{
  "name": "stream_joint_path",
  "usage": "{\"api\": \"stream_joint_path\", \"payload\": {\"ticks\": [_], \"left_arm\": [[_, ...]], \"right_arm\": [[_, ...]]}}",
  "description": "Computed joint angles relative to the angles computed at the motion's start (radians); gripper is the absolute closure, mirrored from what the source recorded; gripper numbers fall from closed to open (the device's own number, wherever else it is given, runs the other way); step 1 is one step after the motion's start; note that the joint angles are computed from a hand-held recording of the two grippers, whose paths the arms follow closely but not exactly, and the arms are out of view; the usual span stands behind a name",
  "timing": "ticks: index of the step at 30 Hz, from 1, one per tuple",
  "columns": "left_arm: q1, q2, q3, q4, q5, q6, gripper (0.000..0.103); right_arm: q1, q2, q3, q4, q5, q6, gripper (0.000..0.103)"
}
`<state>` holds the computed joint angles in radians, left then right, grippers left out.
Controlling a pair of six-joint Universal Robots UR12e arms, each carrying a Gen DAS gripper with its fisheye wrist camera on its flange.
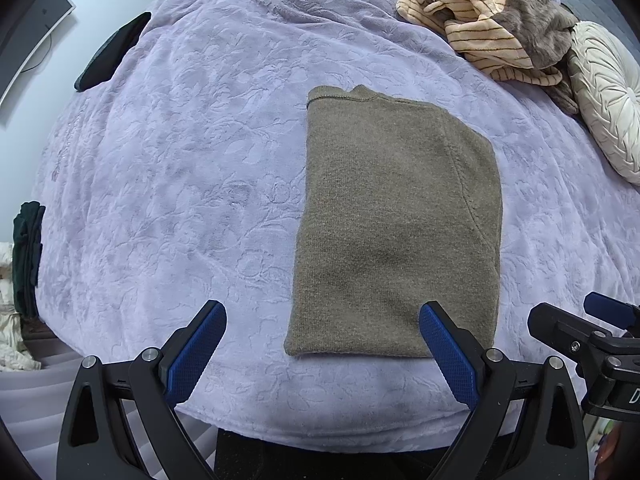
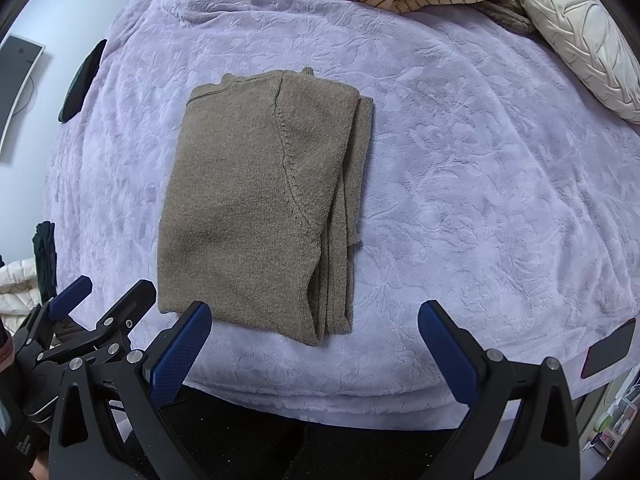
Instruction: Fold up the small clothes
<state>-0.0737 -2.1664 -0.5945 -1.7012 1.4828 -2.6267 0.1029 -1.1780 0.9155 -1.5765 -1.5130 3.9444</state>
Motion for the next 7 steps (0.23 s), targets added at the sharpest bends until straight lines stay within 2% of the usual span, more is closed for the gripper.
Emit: {"api": "stream_joint_path", "payload": {"ticks": [7], "left_arm": [[0.006,-0.006,0.009,-0.001,-0.016,-0.007,0.005]], "right_arm": [[0.000,0.005,-0.008,0.008,0.003,-0.010,0.000]]}}
